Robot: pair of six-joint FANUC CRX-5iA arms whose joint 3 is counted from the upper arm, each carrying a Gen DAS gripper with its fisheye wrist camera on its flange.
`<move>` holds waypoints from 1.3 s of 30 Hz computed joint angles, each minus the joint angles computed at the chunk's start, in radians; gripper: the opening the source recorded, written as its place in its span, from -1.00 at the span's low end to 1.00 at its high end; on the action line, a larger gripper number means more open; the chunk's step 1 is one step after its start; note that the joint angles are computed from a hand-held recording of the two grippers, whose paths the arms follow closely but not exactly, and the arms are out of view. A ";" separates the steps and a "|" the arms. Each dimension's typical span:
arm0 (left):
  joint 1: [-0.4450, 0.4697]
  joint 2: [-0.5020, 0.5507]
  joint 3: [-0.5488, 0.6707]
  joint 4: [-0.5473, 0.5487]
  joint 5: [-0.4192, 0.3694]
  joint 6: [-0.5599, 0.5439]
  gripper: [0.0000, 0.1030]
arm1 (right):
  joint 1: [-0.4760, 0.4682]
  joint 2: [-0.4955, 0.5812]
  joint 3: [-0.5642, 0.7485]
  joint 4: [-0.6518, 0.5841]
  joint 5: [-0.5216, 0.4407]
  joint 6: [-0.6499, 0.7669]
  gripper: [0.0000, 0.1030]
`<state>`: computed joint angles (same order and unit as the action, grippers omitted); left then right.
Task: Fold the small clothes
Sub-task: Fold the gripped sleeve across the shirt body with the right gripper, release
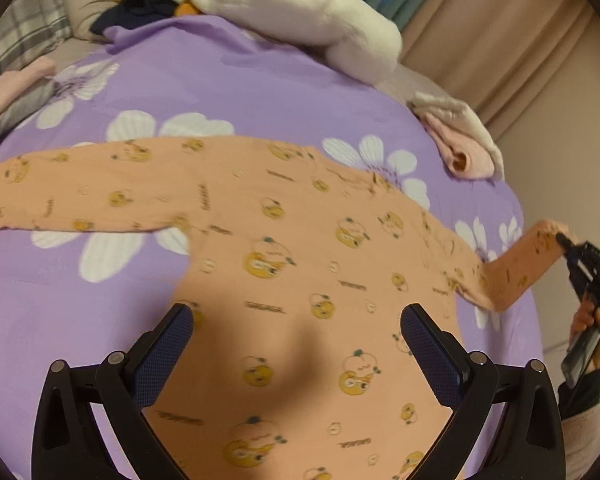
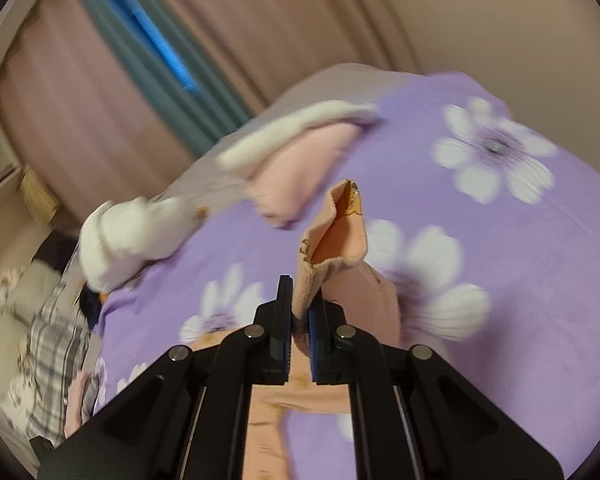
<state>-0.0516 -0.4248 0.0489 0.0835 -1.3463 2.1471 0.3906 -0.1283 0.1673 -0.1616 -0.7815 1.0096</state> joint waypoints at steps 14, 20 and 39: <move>0.335 -0.143 -0.131 0.188 -0.064 -0.145 0.98 | 0.442 0.186 0.204 0.318 -0.058 0.027 -0.86; 0.448 -0.172 -0.185 0.252 -0.086 -0.175 0.98 | 0.599 0.284 0.162 0.482 -0.113 0.106 -0.81; 0.258 0.008 -0.106 0.227 0.046 -0.083 0.98 | 0.408 0.144 0.054 -0.072 -0.091 0.382 0.33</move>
